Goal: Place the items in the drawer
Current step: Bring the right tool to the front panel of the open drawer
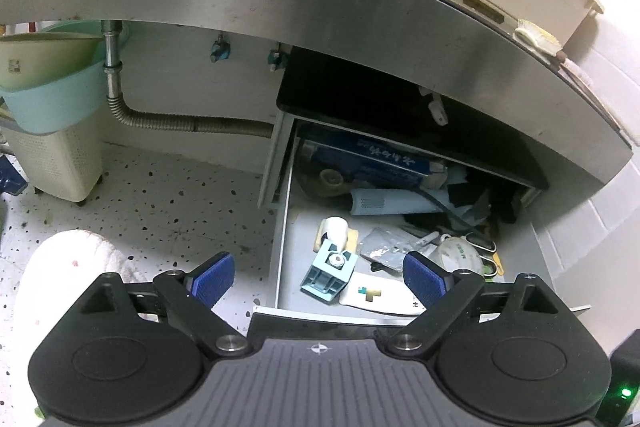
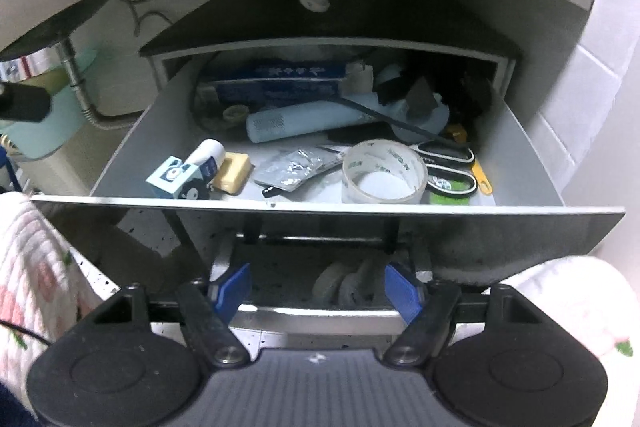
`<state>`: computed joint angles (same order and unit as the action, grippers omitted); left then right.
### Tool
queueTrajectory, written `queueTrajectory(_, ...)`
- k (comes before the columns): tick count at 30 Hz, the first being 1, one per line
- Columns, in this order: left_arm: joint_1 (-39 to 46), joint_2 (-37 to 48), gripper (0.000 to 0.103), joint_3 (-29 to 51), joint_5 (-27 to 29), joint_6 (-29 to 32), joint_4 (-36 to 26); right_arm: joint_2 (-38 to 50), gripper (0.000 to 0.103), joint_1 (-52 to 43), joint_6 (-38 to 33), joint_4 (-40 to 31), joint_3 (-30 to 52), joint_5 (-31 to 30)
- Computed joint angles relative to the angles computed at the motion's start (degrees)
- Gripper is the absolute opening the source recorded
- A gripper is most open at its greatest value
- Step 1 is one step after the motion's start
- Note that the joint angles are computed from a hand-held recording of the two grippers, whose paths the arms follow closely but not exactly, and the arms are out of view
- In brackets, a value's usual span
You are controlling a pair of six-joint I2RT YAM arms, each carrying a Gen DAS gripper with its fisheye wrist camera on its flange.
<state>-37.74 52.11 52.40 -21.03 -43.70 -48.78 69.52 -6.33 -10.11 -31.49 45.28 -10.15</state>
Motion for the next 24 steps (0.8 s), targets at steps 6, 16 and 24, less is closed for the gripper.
queueTrajectory(6, 0.5, 0.0, 0.092, 0.1, -0.7, 0.2, -0.2, 2.2, 0.073, 0.7, 2.4, 2.4, -1.0, 1.7)
queueTrajectory(16, 0.8, -0.8, 0.092, -0.4, -0.9, 0.7, -0.5, 3.1, 0.074, 3.4, 3.9, 5.0, -2.6, 5.3)
queueTrajectory(24, 0.1, -0.6, 0.092, -0.2, -0.1, 0.8, -0.5, 2.9, 0.077, 2.3, 3.3, 5.1, -2.7, 4.0)
